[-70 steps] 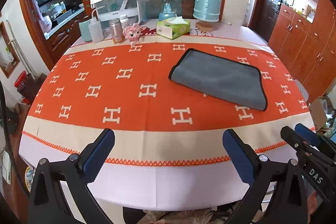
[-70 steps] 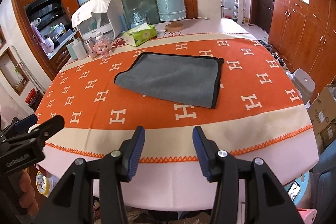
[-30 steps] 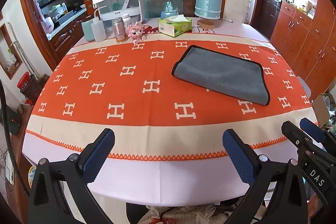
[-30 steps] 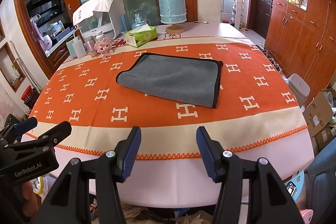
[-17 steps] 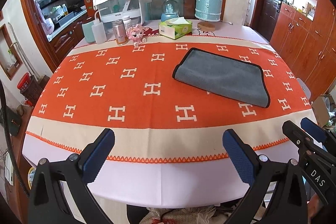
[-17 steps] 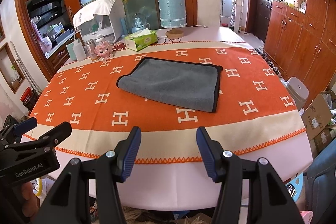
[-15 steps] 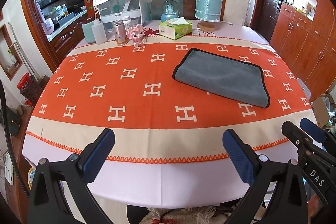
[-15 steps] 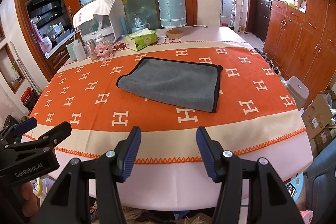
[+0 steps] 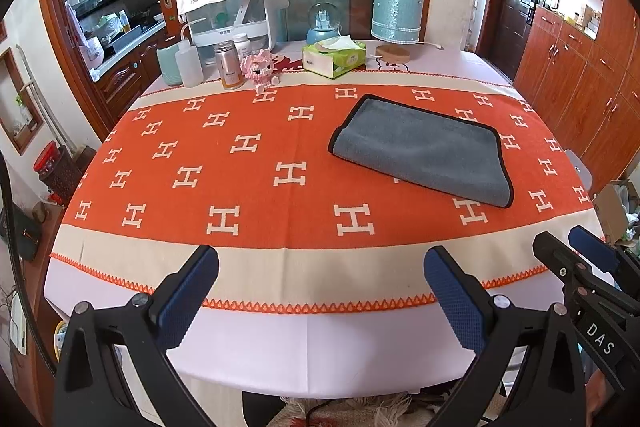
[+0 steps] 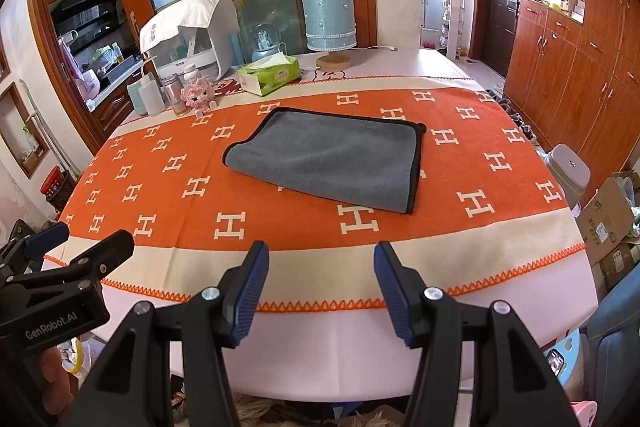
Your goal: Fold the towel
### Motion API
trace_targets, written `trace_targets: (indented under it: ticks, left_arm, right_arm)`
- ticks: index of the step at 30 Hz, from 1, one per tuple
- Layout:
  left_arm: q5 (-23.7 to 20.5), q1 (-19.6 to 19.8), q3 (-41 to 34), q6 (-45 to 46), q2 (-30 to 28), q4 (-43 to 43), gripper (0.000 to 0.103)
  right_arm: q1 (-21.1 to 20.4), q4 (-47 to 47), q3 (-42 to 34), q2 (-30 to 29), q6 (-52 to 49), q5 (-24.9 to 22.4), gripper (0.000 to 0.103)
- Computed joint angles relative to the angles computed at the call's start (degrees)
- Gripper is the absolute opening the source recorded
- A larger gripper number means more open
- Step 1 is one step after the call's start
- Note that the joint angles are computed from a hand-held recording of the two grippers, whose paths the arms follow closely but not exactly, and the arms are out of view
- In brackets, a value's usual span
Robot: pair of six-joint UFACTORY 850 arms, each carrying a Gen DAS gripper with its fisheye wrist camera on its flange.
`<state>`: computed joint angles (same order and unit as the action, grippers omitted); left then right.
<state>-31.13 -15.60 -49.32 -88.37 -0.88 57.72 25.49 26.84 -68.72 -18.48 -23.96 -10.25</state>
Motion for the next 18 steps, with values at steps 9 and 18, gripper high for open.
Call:
trace_targets:
  ticks: [9, 18]
  left_arm:
    - [0.0, 0.0, 0.0, -0.1, 0.0, 0.1, 0.102]
    - [0.0, 0.0, -0.1, 0.6, 0.1, -0.6, 0.102]
  right_arm:
    - [-0.1, 0.4, -0.2, -0.2, -0.5, -0.3, 0.055]
    - [-0.1, 0.5, -0.2, -0.2, -0.5, -0.3, 0.055]
